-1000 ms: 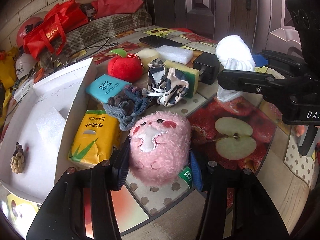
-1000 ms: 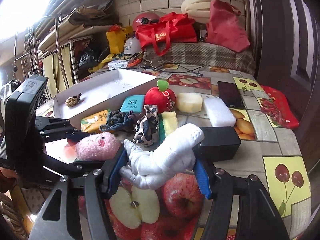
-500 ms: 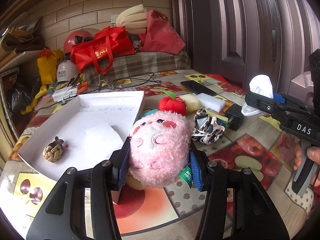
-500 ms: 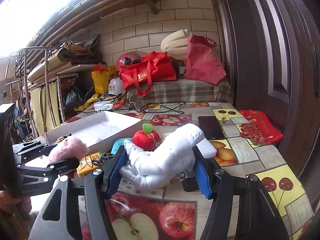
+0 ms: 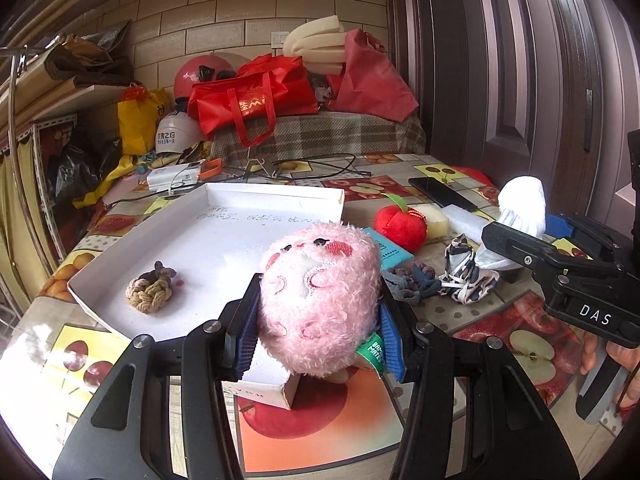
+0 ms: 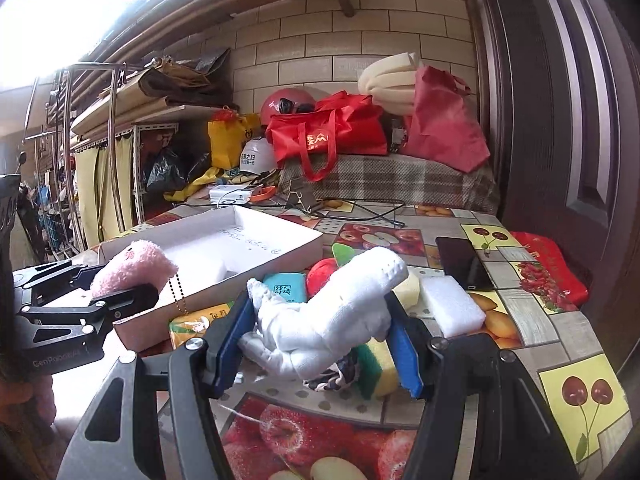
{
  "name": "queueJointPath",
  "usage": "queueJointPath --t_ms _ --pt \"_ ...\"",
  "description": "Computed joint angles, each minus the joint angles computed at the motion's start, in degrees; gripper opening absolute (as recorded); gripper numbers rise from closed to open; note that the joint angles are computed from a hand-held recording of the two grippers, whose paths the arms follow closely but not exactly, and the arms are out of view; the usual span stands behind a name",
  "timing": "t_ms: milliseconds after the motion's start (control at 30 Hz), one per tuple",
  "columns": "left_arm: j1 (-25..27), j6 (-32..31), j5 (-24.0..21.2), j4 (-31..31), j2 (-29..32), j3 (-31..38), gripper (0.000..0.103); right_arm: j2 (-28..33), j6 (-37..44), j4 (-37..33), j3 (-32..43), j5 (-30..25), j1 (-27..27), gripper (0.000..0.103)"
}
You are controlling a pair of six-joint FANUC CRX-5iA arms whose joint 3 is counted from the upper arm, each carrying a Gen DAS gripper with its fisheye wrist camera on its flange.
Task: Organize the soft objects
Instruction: 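Carry the pink plush and white towel over the white box with both tools, then open both tools to drop the plush and towel into the box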
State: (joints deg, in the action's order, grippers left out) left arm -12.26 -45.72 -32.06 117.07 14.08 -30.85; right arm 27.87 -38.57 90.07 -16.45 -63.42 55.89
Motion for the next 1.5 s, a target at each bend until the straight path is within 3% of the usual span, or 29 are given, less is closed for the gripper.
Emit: queueJointPath --t_ms 400,867,967,1100,1300,1333,1400,1433,1467,1500 --pt "0.49 -4.32 5.47 9.23 4.54 6.54 0.051 3.22 2.55 4.09 5.15 6.23 -3.38 0.063" --pt "2.63 2.35 12.33 10.42 11.98 17.25 0.051 11.37 9.32 6.32 18.61 17.27 -6.63 0.063" --pt "3.69 6.66 12.85 6.1 13.09 18.53 0.051 13.55 11.66 4.85 22.39 19.19 -7.02 0.063" --pt "5.84 16.82 12.85 -5.18 14.36 19.79 0.052 15.49 14.42 0.9 26.07 20.28 -7.2 0.063" --pt "6.82 23.99 13.98 -14.47 15.18 21.01 0.054 16.45 17.6 -5.05 28.46 20.93 -7.05 0.068" --pt "6.2 22.76 15.26 -12.62 15.03 20.91 0.058 16.48 17.8 -5.33 28.53 20.78 -6.96 0.07" --pt "5.03 19.46 17.07 -7.91 14.71 20.67 0.078 16.7 18.34 -5.75 28.9 20.02 -6.65 0.089" --pt "4.18 16.51 18.1 -4.07 14.53 20.62 0.093 16.8 18.39 -5.52 28.97 19.45 -6.49 0.093" --pt "3.39 13.47 18.85 0.13 14.33 20.58 0.097 16.93 18.45 -5.27 29.1 18.82 -6.36 0.103" --pt "3.12 12.19 18.99 1.99 14.28 20.62 0.098 16.9 18.09 -4.68 28.98 18.56 -6.38 0.103"
